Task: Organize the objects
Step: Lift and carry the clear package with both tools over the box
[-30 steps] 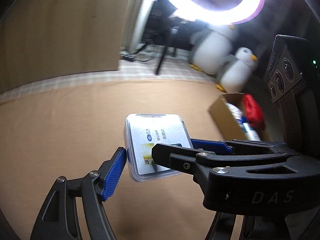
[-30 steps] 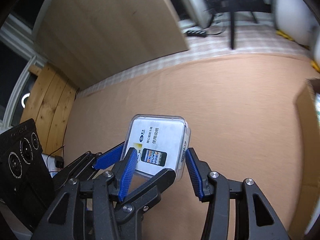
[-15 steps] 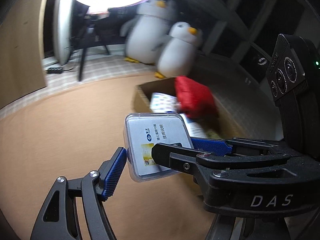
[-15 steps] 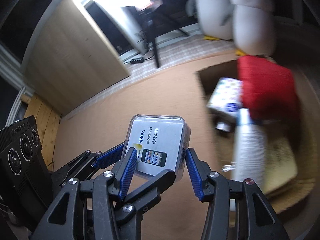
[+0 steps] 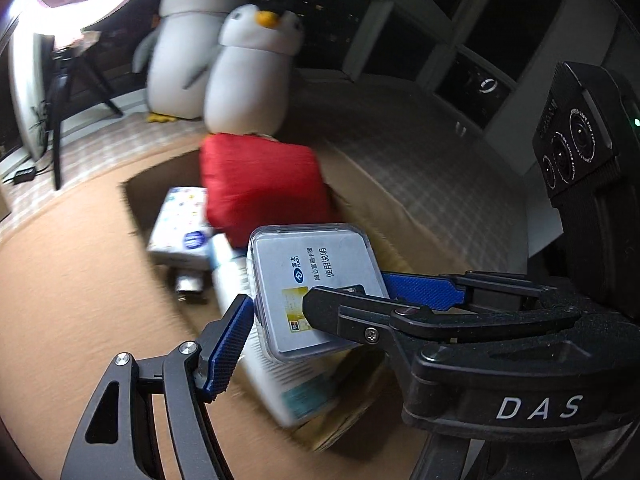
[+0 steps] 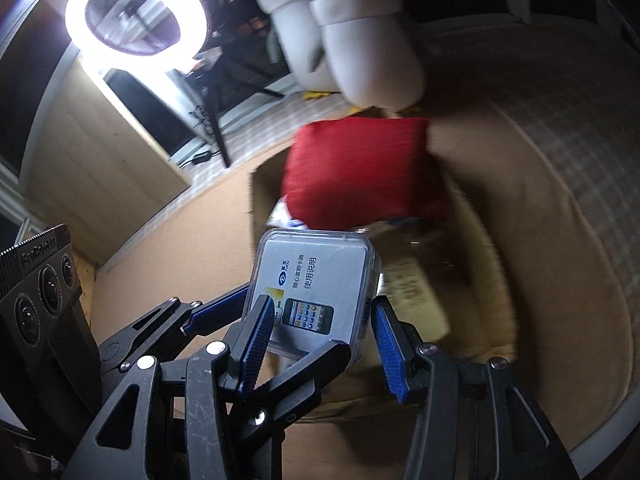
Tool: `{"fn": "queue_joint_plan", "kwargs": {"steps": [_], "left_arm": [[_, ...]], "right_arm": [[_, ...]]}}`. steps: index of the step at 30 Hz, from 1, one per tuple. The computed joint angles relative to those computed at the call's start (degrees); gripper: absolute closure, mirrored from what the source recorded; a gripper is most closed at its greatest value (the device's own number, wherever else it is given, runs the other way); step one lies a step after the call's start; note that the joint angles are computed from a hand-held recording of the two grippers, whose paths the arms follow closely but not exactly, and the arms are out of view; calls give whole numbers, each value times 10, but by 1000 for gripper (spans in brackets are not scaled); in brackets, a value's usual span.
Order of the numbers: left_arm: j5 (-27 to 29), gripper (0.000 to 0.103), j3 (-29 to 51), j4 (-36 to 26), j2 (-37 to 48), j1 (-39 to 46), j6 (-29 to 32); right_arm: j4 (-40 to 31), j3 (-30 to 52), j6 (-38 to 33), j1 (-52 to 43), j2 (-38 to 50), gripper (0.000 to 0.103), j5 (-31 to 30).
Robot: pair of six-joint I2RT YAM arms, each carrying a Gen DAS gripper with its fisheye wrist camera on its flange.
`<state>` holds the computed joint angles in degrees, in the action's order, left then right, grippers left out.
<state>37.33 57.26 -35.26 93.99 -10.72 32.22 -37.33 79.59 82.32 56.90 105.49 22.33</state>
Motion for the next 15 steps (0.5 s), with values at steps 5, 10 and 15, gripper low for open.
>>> {"fn": "queue_joint_plan", "kwargs": {"steps": [5,10,15], "left_arm": [[-12,30,-2,22,9,-45,-31],[-20,30,-2,31,18,-69,-43],[-21,29,14,15,33,-78,-44]], "right_arm": [[3,-61,19,0,-45,56,3],[13,-97,25,-4,-68,56,-3],[27,-112,26,-9,-73,55,-7]]}}
